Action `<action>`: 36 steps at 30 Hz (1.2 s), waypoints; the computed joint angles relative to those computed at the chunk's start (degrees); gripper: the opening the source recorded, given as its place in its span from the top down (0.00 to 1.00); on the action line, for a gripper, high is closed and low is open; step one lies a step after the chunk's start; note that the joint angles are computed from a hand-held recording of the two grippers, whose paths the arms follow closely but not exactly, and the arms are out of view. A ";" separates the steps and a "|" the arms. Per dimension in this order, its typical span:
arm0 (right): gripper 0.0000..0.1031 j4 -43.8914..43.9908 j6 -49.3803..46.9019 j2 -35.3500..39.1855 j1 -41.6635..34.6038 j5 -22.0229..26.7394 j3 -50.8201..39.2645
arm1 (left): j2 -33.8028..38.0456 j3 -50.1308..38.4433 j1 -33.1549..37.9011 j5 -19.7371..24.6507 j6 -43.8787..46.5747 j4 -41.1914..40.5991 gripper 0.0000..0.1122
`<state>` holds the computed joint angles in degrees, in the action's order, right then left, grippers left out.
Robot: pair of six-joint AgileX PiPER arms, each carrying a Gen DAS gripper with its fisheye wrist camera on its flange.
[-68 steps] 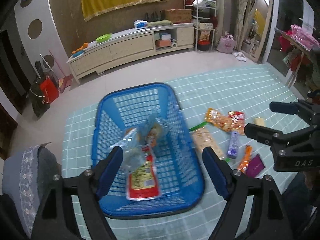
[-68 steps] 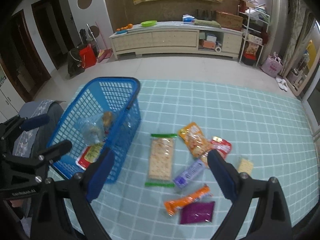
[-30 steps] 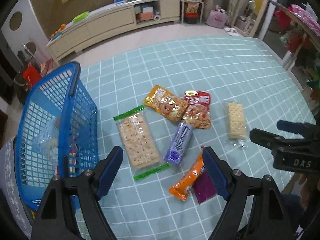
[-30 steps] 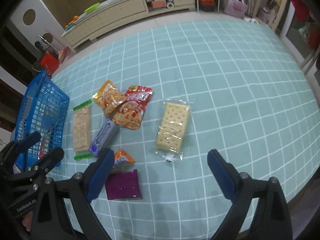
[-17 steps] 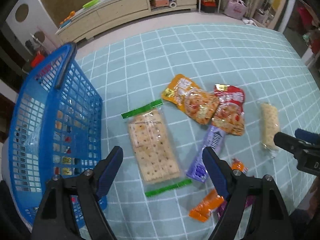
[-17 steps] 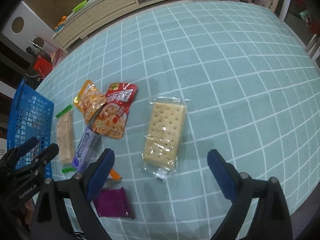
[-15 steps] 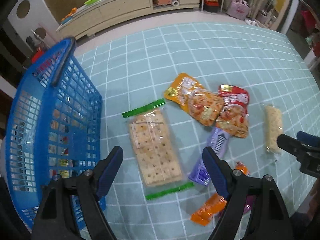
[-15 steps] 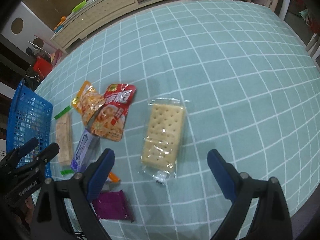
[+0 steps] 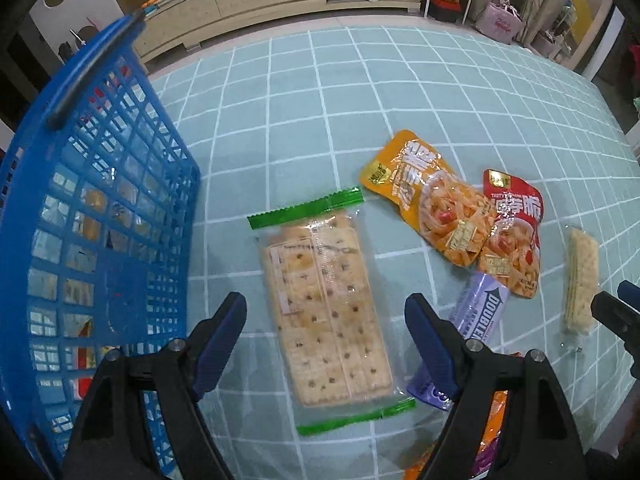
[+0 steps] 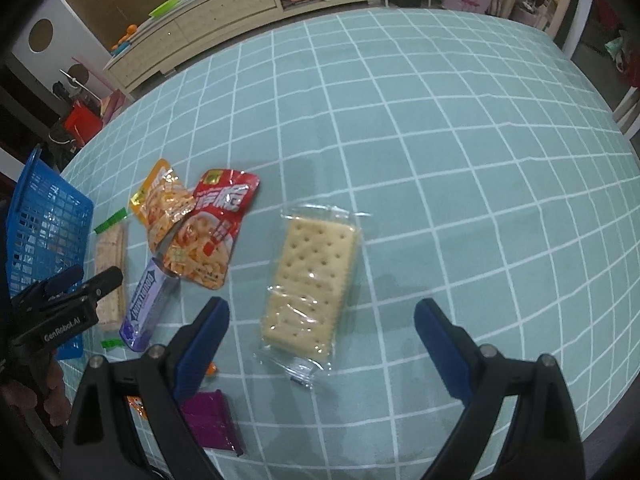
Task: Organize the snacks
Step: 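Move both open grippers back to the cracker packs on the table, then grasp the green-strip cracker pack with the left gripper while the right grasps the clear cracker pack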
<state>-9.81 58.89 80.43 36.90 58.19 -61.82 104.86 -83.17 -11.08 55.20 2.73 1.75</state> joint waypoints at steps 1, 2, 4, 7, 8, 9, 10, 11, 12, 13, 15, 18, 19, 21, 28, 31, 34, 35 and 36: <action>0.07 0.22 -0.12 -0.41 -0.09 -0.04 0.27 | 0.51 -0.31 0.43 0.05 1.00 -0.71 0.30; 0.07 0.50 -0.18 -0.69 -0.22 -0.14 0.42 | 1.86 -1.33 1.29 0.32 2.55 -1.75 0.36; 0.07 0.53 -0.10 -1.26 -0.21 0.27 0.44 | 3.56 -2.25 2.03 1.16 3.61 -2.56 0.49; 0.07 0.63 -0.55 -1.83 -0.10 1.32 0.31 | 3.76 -1.43 3.15 0.18 5.54 -3.85 0.51; 0.07 0.39 -0.58 -2.03 0.05 1.93 0.26 | 3.98 -1.56 3.61 0.33 6.53 -4.61 0.52; 0.07 0.13 -0.74 -2.23 0.19 2.66 0.17 | 3.18 -0.37 3.67 0.06 6.91 -4.98 0.52; 0.07 -0.28 -0.25 -1.69 0.75 3.23 -0.44 | 2.72 0.16 4.14 0.08 7.62 -5.45 0.52; 0.07 -1.01 0.52 -0.34 1.15 4.39 -1.72 | 2.55 0.61 4.54 -0.16 8.20 -5.99 0.52; 0.07 -1.46 1.32 0.54 1.44 5.38 -2.67 | 1.98 1.30 4.61 -0.35 8.41 -6.22 0.53; 0.07 -1.40 1.73 0.98 1.49 5.93 -3.25 | 0.81 2.43 4.42 -0.45 8.21 -6.16 0.53; 0.07 -1.16 1.92 1.22 1.26 6.92 -3.73 | -1.27 4.91 4.09 -1.34 8.19 -6.15 0.53; 0.07 0.09 0.89 1.34 0.38 6.82 -4.15 | -3.93 8.31 4.45 -2.77 9.44 -7.76 0.53; 0.07 0.42 0.75 1.40 0.19 6.76 -4.23 | -5.17 9.58 4.33 -3.04 9.32 -7.93 0.53; 0.07 1.25 0.64 2.13 -0.56 6.68 -4.84 | -6.49 11.25 4.52 -3.81 9.94 -8.90 0.53; 0.07 -2.76 2.70 8.32 0.44 8.96 -10.36 | -10.08 14.65 3.72 -5.74 10.44 -7.87 0.53; 0.25 -1.00 0.19 11.13 -0.48 7.76 -12.85 | -10.10 15.45 3.54 -6.34 10.49 -8.69 0.53; 0.40 1.16 -0.53 13.75 -1.52 6.48 -14.16 | -10.10 14.29 4.80 -5.07 12.28 -9.45 0.53; 0.46 1.47 -0.61 14.31 -1.70 6.03 -14.40 | -10.25 14.67 4.79 -5.40 12.60 -9.57 0.53; 0.48 1.57 -0.77 14.71 -1.72 5.58 -14.52 | -10.44 14.94 4.69 -5.67 12.72 -9.56 0.53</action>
<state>-8.24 58.13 95.14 35.18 63.77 -76.34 94.42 -68.24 -6.40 49.53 15.45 -7.82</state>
